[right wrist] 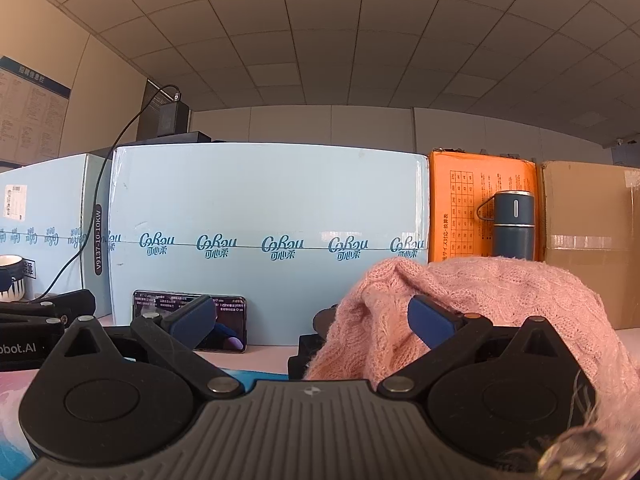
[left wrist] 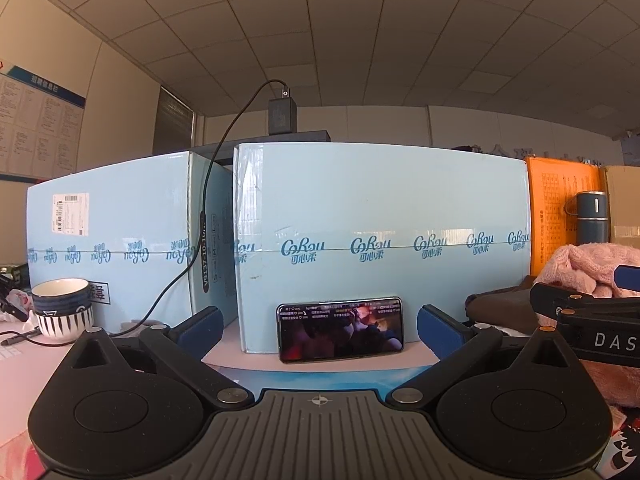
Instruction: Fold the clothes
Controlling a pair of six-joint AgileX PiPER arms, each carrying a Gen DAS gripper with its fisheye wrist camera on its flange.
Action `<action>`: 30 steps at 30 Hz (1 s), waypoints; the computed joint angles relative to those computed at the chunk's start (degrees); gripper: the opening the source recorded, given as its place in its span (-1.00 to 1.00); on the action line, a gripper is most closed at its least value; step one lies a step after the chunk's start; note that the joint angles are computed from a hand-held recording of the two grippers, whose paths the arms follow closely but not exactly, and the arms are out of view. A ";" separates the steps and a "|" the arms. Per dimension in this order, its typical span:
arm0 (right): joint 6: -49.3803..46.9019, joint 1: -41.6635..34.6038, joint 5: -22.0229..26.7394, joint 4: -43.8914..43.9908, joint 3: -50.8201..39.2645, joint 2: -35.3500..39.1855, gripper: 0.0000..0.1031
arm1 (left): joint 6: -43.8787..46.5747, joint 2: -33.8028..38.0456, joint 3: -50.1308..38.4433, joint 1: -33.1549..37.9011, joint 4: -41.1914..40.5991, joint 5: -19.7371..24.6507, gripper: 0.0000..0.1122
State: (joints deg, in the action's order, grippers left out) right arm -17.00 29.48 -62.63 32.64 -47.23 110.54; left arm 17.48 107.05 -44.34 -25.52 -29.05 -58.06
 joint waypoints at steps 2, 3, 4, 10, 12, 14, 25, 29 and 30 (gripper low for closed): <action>-0.01 -0.04 0.53 0.19 -0.03 -0.15 1.00 | 0.36 -0.14 -0.13 0.01 -0.24 0.21 0.84; -0.02 -0.06 0.80 0.28 -0.05 -0.22 1.00 | 0.47 -0.16 -0.26 0.10 -0.27 0.38 0.84; -0.10 -0.13 0.87 0.33 -0.01 -0.26 1.00 | 0.49 -0.10 -0.44 0.24 -0.18 0.46 0.84; -1.77 0.57 0.71 2.70 -0.38 -0.19 1.00 | 1.40 -0.65 -0.14 -0.31 -2.04 -0.20 0.84; -1.36 0.51 0.23 2.64 -0.11 -0.22 1.00 | 2.34 -0.84 -0.12 -0.96 -3.76 -0.29 0.84; -1.43 0.50 0.28 2.44 0.02 -0.27 1.00 | 3.92 -0.54 -0.51 -1.69 -6.34 -0.98 0.84; 1.19 -1.02 3.37 -3.34 0.21 -0.77 1.00 | 0.64 -0.69 0.37 -0.01 -2.73 -0.64 0.84; 2.05 -1.15 2.51 -3.65 0.71 -0.82 1.00 | -0.09 -0.64 0.73 0.17 -1.36 -0.96 0.84; 2.26 -1.17 2.26 -3.75 0.84 -0.85 1.00 | 0.22 -0.55 0.74 -0.02 -1.43 -1.16 0.84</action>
State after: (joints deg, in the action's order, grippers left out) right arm -14.74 28.31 -60.38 28.90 -46.39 109.69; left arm 17.70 106.50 -43.60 -25.54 -30.48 -59.22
